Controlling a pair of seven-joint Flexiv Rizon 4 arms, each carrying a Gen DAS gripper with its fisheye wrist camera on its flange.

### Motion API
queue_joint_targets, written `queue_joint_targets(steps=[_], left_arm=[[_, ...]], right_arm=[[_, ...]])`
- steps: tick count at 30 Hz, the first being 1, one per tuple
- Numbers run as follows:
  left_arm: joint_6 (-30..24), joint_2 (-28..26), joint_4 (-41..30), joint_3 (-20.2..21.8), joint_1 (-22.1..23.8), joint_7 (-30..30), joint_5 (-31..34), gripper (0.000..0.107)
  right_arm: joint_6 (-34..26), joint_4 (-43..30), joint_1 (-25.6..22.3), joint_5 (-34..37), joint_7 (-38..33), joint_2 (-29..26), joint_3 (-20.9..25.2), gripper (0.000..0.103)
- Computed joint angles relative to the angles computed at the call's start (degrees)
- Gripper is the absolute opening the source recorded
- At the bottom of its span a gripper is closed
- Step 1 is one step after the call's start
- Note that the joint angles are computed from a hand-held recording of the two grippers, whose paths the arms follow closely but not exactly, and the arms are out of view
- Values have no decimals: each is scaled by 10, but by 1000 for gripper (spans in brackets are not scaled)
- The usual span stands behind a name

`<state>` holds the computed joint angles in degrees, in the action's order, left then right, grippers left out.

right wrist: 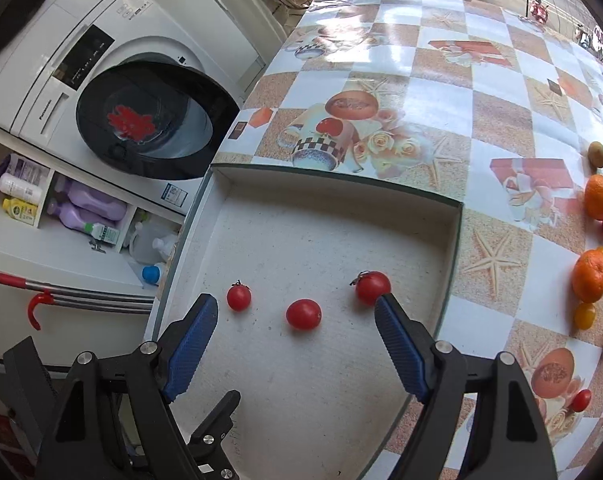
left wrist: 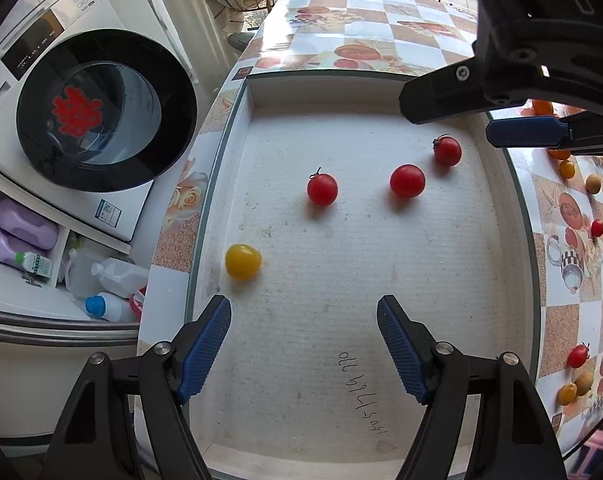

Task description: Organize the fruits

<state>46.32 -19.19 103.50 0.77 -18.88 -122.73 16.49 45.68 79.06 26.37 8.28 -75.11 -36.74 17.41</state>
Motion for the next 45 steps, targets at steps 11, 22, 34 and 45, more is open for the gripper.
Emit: queue_joint_targets(steps=[11, 22, 34, 45], left_arm=[[0, -21, -51, -19, -24, 44, -5, 77], [19, -47, -93, -55, -60, 119, -66, 76], [7, -105, -124, -68, -101, 163, -130, 76], [-46, -145, -170, -55, -120, 143, -136, 62]], right_arm=[[29, 147, -43, -20, 50, 109, -35, 84], [13, 267, -93, -67, 113, 175, -67, 84], [30, 263, -112, -73, 70, 156, -62, 83], [49, 258, -105, -95, 45, 135, -66, 53]])
